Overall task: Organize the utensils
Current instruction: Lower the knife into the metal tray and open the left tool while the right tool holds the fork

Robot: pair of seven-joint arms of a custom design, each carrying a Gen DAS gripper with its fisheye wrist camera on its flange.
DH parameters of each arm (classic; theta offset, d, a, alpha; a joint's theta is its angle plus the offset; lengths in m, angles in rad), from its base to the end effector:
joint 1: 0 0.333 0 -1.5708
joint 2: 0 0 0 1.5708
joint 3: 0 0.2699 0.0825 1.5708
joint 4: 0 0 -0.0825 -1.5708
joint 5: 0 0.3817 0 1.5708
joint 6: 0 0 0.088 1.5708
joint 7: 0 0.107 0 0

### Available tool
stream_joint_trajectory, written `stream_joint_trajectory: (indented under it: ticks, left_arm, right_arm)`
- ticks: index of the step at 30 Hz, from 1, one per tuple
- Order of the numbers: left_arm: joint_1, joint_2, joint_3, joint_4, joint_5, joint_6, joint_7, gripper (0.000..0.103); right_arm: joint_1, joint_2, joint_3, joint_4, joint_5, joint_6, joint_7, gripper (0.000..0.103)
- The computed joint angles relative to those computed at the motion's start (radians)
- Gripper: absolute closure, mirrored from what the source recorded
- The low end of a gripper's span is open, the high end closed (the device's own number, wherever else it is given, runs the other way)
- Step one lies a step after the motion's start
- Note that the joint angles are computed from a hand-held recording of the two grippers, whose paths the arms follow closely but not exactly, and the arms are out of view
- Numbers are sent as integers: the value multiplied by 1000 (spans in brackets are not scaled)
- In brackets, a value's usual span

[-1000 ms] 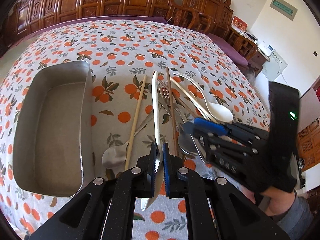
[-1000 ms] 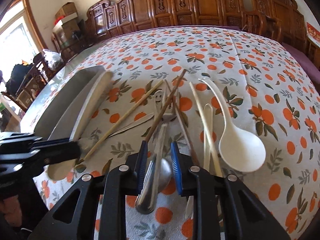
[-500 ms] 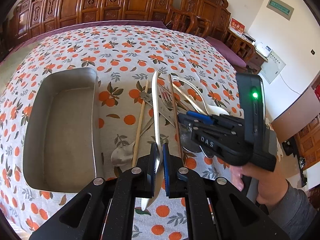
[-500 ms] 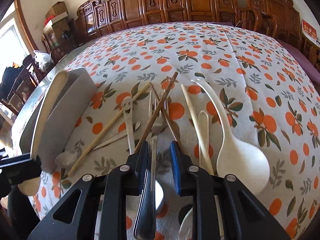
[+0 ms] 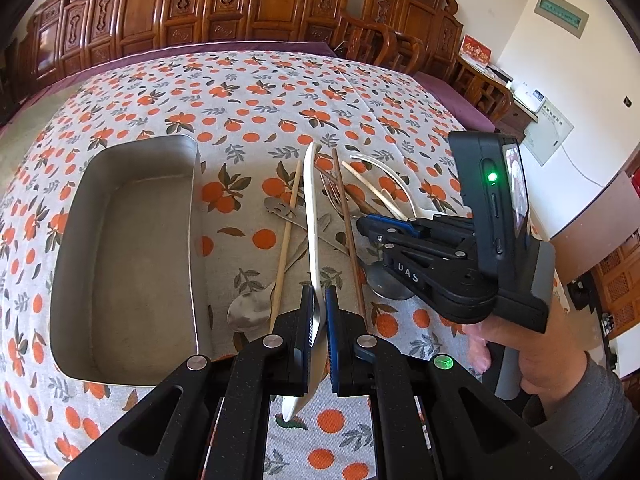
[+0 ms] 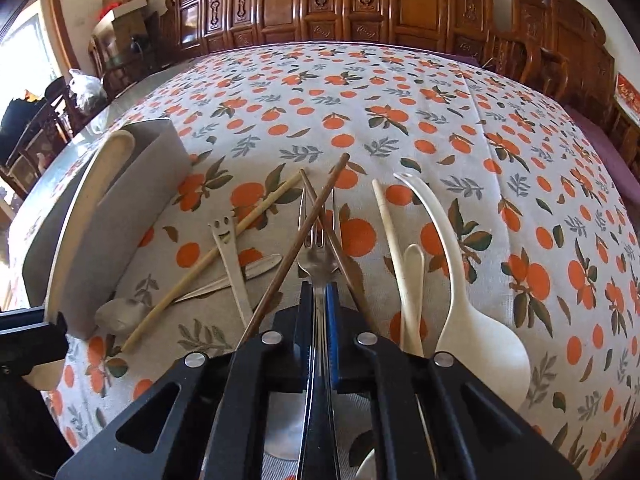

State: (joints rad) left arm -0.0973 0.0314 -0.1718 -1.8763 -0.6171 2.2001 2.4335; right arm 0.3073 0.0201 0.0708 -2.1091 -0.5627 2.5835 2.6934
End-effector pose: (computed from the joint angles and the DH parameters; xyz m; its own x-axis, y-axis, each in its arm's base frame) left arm 0.5691 -0.1769 0.4812 -0.7645 -0.6066 0.2180 -0.6127 0.5788 -0.5382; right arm 0.5354 0.2229 0.4091 -0.2949 -0.9502 -0.1006 -0.7800 0.3002 -0.5491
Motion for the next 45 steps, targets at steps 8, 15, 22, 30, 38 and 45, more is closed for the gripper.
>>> stream_joint_trajectory:
  ticks: [8, 15, 22, 30, 38, 45]
  left_arm:
    - [3, 7, 0, 17, 2, 5, -7, 98]
    - [9, 35, -5, 60, 2, 10, -18, 98]
    - [28, 95, -16, 139, 17, 13, -25, 98]
    - [67, 210, -29, 277, 82, 7, -63, 98]
    - [87, 270, -43, 294, 224, 76, -112, 98]
    - [94, 307, -49, 315, 303, 83, -156, 98]
  right_arm:
    - [-27, -56, 3, -13, -60, 6, 8, 95]
    - [-86, -106, 8, -39, -127, 51, 26, 95]
    - [-118, -121, 28, -35, -163, 84, 43, 95]
    - [-104, -133, 54, -59, -154, 98, 49, 95]
    - [-76, -104, 64, -39, -133, 89, 34, 95]
    - [-44, -70, 49, -13, -106, 66, 7, 95]
